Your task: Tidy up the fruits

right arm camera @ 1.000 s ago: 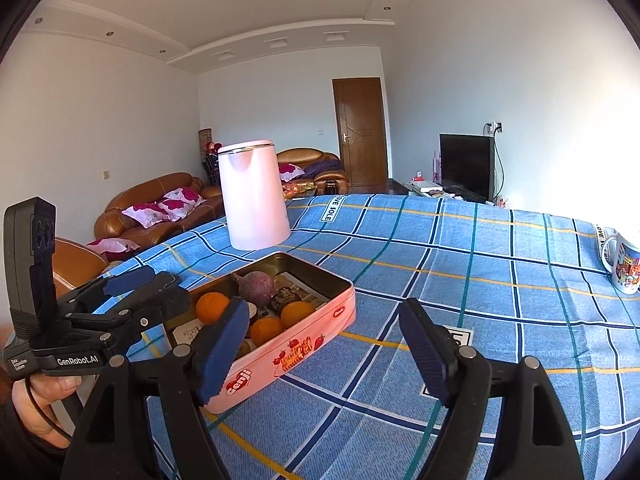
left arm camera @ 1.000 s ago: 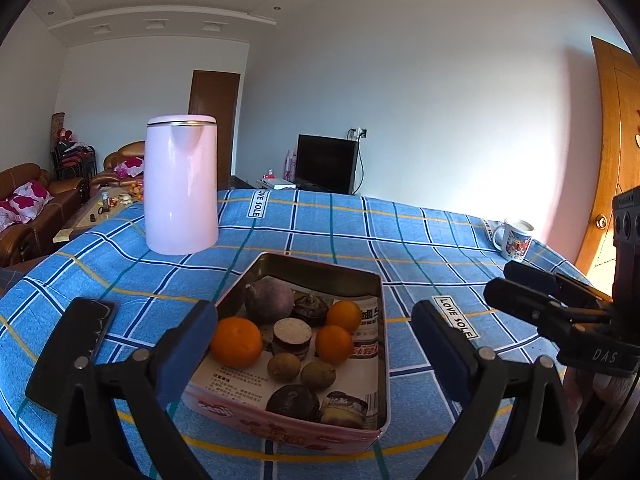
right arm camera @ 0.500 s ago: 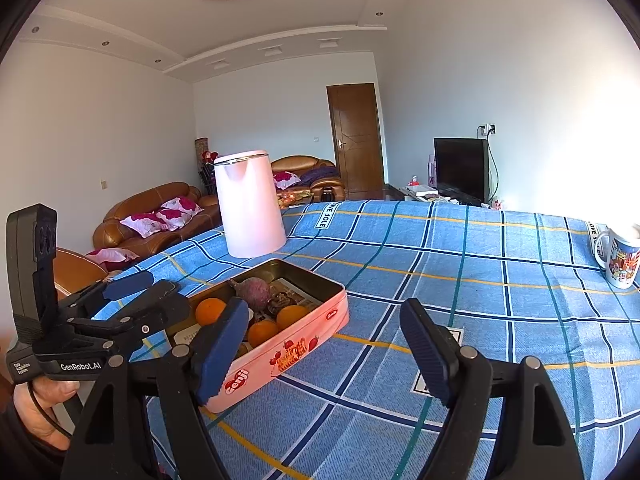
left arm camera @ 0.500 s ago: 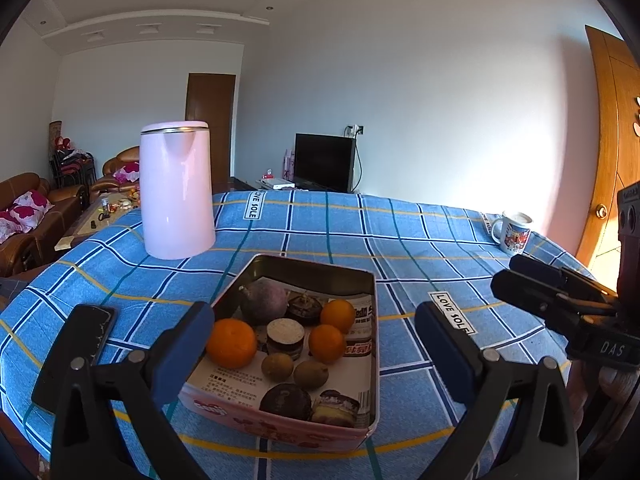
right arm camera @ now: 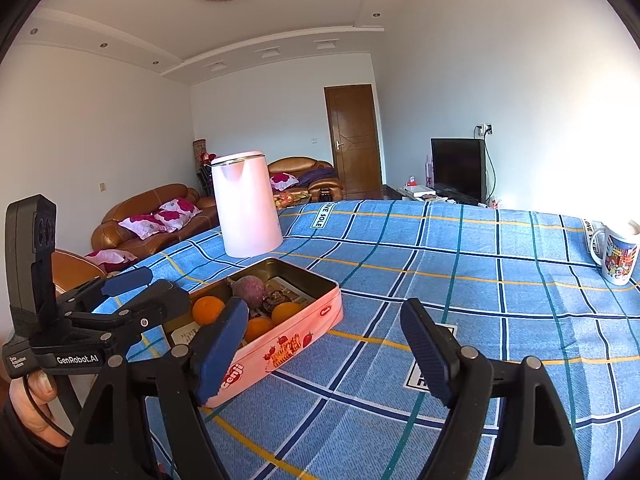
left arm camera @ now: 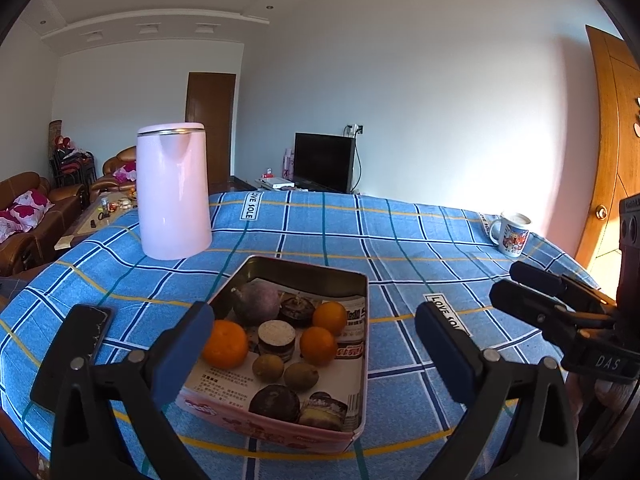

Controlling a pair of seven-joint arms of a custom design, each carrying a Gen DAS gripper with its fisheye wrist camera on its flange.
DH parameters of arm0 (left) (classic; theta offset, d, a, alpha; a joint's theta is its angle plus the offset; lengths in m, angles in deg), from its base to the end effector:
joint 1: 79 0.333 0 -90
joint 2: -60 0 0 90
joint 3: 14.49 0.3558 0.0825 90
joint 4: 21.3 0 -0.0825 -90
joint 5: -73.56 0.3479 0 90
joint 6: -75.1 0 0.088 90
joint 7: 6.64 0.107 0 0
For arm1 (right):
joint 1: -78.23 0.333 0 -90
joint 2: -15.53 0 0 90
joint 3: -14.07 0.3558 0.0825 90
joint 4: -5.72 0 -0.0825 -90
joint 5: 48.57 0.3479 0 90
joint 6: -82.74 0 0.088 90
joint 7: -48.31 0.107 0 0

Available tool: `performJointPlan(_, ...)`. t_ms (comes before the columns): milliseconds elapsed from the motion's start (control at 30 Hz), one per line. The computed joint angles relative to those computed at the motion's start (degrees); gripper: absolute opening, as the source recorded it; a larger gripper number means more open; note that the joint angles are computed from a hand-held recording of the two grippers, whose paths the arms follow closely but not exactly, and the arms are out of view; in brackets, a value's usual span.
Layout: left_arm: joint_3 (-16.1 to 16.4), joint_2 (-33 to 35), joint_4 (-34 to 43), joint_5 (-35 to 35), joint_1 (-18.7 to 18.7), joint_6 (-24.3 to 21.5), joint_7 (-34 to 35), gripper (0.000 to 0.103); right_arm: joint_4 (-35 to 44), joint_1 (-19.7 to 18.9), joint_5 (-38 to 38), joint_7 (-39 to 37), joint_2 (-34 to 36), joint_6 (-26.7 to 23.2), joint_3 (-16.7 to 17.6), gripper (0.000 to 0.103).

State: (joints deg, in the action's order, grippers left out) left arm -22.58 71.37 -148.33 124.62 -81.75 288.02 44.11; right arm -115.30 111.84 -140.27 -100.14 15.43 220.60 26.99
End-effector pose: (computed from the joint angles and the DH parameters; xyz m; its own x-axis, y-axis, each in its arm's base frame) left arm 0.5058 -0.1956 0.4877 -0.5881 -0.8022 0.1030 -0.3702 0.1539 -0.9161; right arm 0.3773 0.3886 0.5100 -0.0460 -0.9893 -0.1385 -0.3609 0.1458 -0.9212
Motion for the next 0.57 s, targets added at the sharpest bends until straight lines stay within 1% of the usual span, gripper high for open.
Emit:
performJointPlan(67, -0.13, 0.04, 0.13, 0.36, 0.07, 0.16, -0.37, 0.103, -0.3, 0.04, -0.07, 0.24, -0.28, -0.24, 0.04, 0.08)
performJointPlan(167, 0.42, -0.67, -0.94, -3.12, -1.48, -0.51, 3.02, 0.103, -0.89, -0.01, -0.08, 0.82, -0.74, -0.53, 0.11, 0.08)
performJointPlan(233, 0.44, -0.97, -1.42, -4.31, -1.86, -0.47, 4.31, 0.103, -1.19, -0.14, -0.08, 1.21, -0.93, -0.38, 0.11, 0.08)
performJointPlan(367, 0.43, -1.04, -2.06, -5.92, -2.07, 0.96, 6.05, 0.103, -1.54, -0.31, -0.18, 1.68, -1.04, -0.43, 0.17, 0.08)
performJointPlan(400, 0.27, -0.97, -1.96, -5.46, -1.8, 1.2, 5.61, 0.103, -1.64, -0.34, -0.17, 1.79, -1.08, -0.48, 0.19, 0.08)
performJointPlan(500, 0.48, -1.21, -2.43, -7.25, -2.43, 0.72, 7.38, 0.103, -2.2, -0.5, -0.11, 2.23, -1.45, -0.62, 0.17, 0.08)
performJointPlan(567, 0.24, -1.14, -2.25, -6.92, -2.22, 0.18, 6.95, 0.103, -2.66, -0.67, 0.31, 2.22, -1.74, -0.84, 0.15, 0.08)
